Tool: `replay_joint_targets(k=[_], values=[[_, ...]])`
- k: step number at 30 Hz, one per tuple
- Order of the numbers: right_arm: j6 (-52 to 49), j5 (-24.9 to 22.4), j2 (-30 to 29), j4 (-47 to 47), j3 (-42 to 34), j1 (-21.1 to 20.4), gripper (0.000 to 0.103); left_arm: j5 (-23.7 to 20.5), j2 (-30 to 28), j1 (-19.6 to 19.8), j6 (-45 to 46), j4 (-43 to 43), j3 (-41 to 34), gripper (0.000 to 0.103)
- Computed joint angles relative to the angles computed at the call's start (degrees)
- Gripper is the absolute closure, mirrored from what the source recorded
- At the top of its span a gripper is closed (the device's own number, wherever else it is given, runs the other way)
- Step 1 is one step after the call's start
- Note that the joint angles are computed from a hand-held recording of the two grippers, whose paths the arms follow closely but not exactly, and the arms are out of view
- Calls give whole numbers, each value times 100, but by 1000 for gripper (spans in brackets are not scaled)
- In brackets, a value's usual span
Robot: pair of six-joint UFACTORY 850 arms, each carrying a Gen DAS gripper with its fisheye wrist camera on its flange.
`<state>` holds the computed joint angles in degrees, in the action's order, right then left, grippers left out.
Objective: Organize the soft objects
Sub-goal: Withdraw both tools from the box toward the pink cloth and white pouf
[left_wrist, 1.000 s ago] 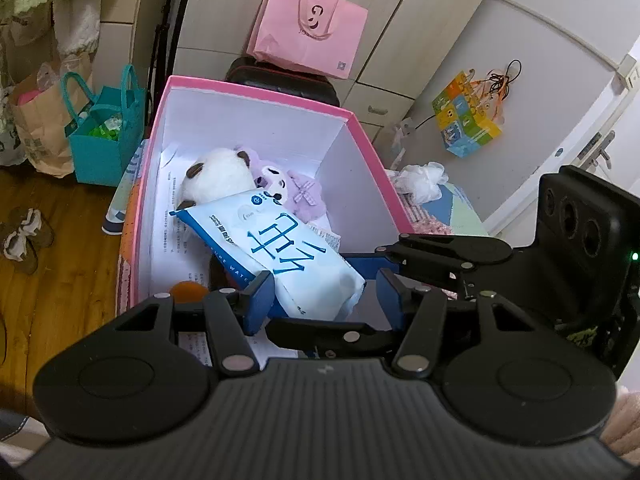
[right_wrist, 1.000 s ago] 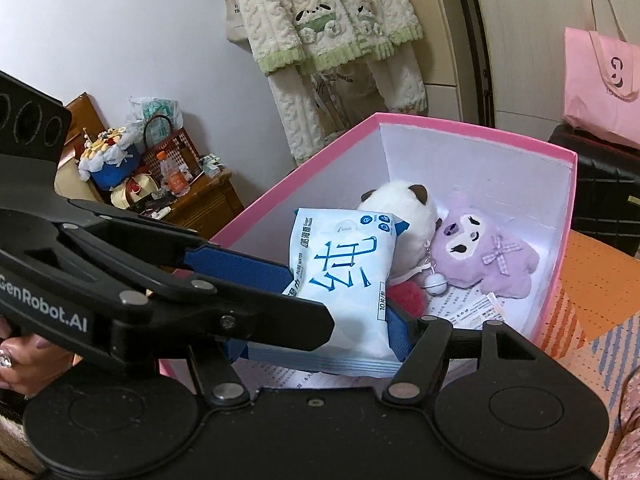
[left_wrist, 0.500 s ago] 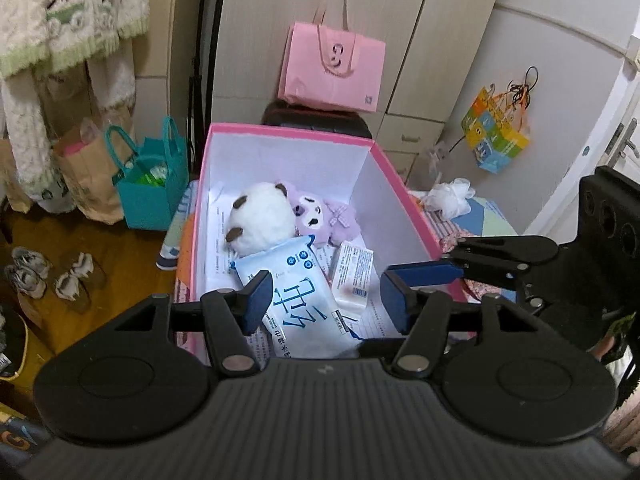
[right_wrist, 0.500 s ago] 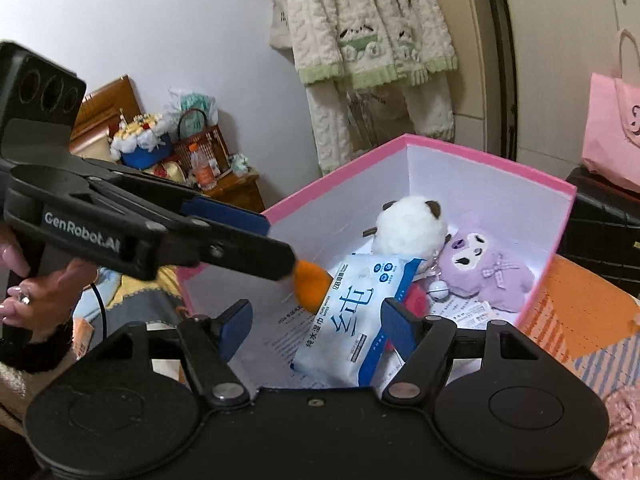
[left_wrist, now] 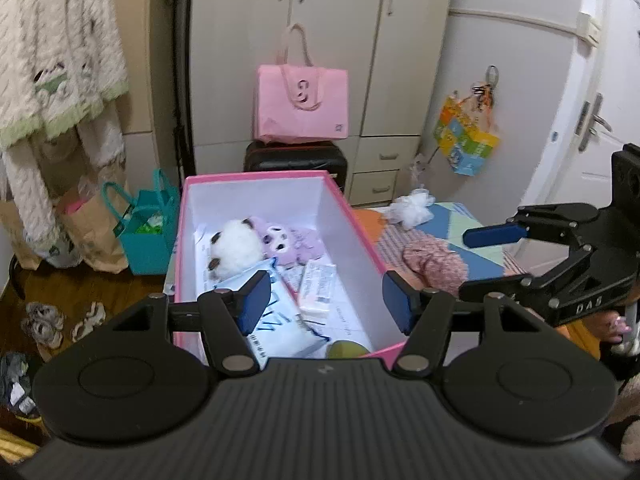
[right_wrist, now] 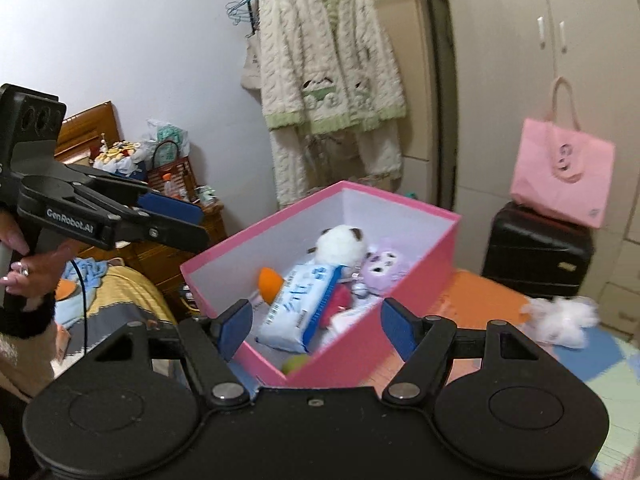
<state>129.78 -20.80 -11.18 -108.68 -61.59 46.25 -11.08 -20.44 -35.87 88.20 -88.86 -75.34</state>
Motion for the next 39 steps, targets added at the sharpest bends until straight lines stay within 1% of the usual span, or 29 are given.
replay_joint_targets(k=[4,7,14,18,25,28,30,32,34,35,36,39], values=[[-446,-461,416,573,424,157,27,-31,105,-154,280,-132,77,41],[-562,-734,717,850,744,243,27,-48,103,-292,195,91,46,41],[-518,-1072,1239,1102,1323,305,27,-131,-129,-638,-1019,1532,-310,40],[-351,-1127,1481,1014,1606,270,27,-242,-372,-831,-1682,2291,-641,33],[157,-1120,1643,642,1932,2,26,-591,-1020,-1110,-3160,3763,-1443,32],[397,-1030,1650,270,2018,-159,22,-754,-1317,-1161,-3450,3941,-1781,32],[487,-960,1627,72,2047,-275,22,-878,-1544,-1184,-3661,4002,-2038,32],[725,-787,1592,-236,2060,-451,22,-913,-1743,-1190,-3733,3915,-2245,32],[1053,-675,1560,-614,2086,-625,22,-811,-1911,-1210,-3748,3760,-2393,31],[1217,-664,1533,-817,2104,-704,22,-735,-1979,-1224,-3823,3741,-2445,28],[1367,-739,1487,-1020,2114,-766,22,-656,-2056,-1236,-3898,3729,-2503,26],[1630,-1100,1341,-1542,2169,-889,22,-337,-2269,-1287,-4147,3784,-2642,24]])
